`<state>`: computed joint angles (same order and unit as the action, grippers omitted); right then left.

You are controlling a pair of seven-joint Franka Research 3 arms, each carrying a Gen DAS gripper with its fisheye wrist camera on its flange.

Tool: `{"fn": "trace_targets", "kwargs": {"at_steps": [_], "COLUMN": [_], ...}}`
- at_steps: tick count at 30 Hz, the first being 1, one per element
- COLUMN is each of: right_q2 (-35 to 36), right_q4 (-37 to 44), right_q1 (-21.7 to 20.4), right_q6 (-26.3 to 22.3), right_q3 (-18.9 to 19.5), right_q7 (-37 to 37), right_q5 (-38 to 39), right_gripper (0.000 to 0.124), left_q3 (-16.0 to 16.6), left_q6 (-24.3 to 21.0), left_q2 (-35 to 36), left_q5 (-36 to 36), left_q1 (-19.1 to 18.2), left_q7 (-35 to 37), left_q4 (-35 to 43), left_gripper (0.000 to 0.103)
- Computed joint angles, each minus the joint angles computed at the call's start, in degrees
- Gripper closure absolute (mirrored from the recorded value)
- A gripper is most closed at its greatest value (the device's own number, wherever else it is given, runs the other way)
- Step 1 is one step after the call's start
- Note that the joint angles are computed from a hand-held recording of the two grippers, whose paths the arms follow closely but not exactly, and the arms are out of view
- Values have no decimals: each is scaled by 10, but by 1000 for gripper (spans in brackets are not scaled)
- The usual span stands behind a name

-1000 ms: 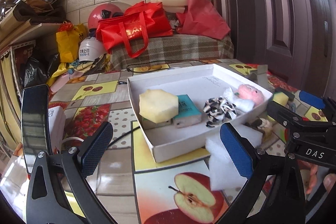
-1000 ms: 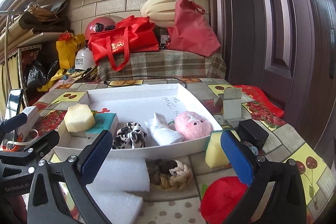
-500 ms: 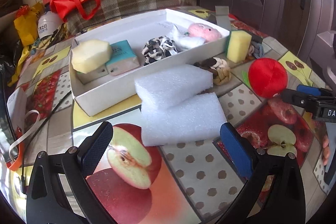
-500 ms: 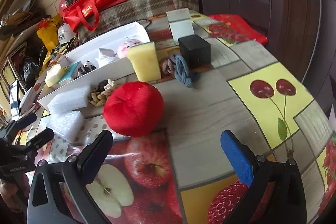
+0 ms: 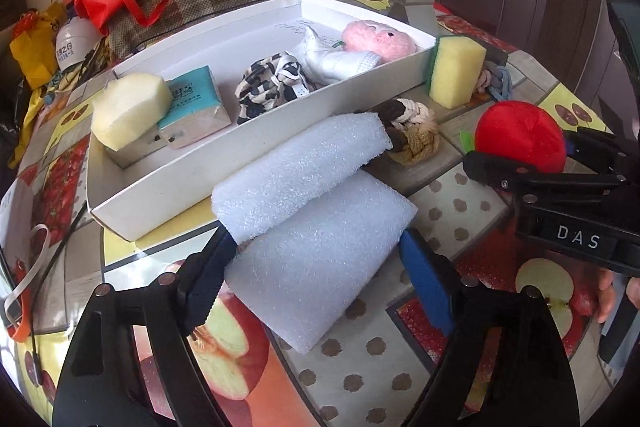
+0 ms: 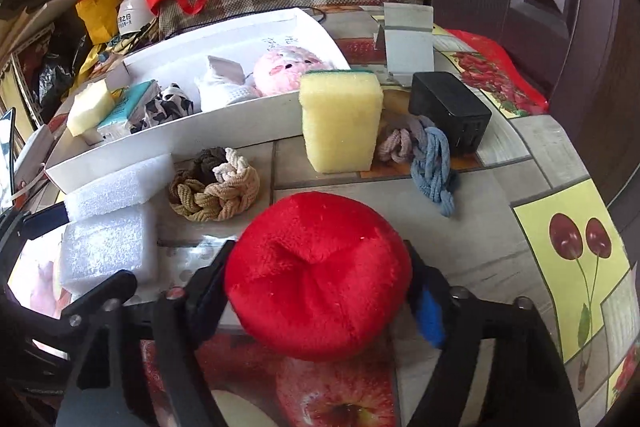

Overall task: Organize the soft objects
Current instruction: 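Grasp a white foam block with the left tool while the right tool grasps the red plush ball, then carry the foam block and red ball into the white box and release both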

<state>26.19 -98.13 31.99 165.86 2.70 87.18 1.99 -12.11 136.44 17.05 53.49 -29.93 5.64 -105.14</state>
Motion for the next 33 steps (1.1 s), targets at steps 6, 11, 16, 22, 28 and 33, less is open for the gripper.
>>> {"fn": "trace_targets", "kwargs": {"at_steps": [6,11,16,22,28,33], "right_q2": [-8,-26,-52,-80,-95,-95], "right_q4": [-19,-56,-138,-207,-223,-215], "right_q1": [-24,-46,-135,-71,-66,-51], "right_q6": [38,99,275,411,404,385], "right_q3": [20,46,160,110,105,92], "right_q7": [-4,-19,-87,-119,-98,-101], "right_q5": [43,88,129,91,60,78], "right_gripper": [60,60,60,60,60,60], "left_q3": [7,2,-40,-65,-72,-72], "left_q6": [72,70,-55,-138,-163,-176], "left_q2": [-28,-68,-105,-121,-121,-118], "left_q5": [71,215,361,353,327,318], "left_q1": [2,-17,-35,-29,-24,-26], "left_q7": [-56,-173,-289,-327,-333,-325], "left_q4": [-39,-76,-111,-131,-133,-130], "left_gripper": [35,36,36,36,36,36]}}
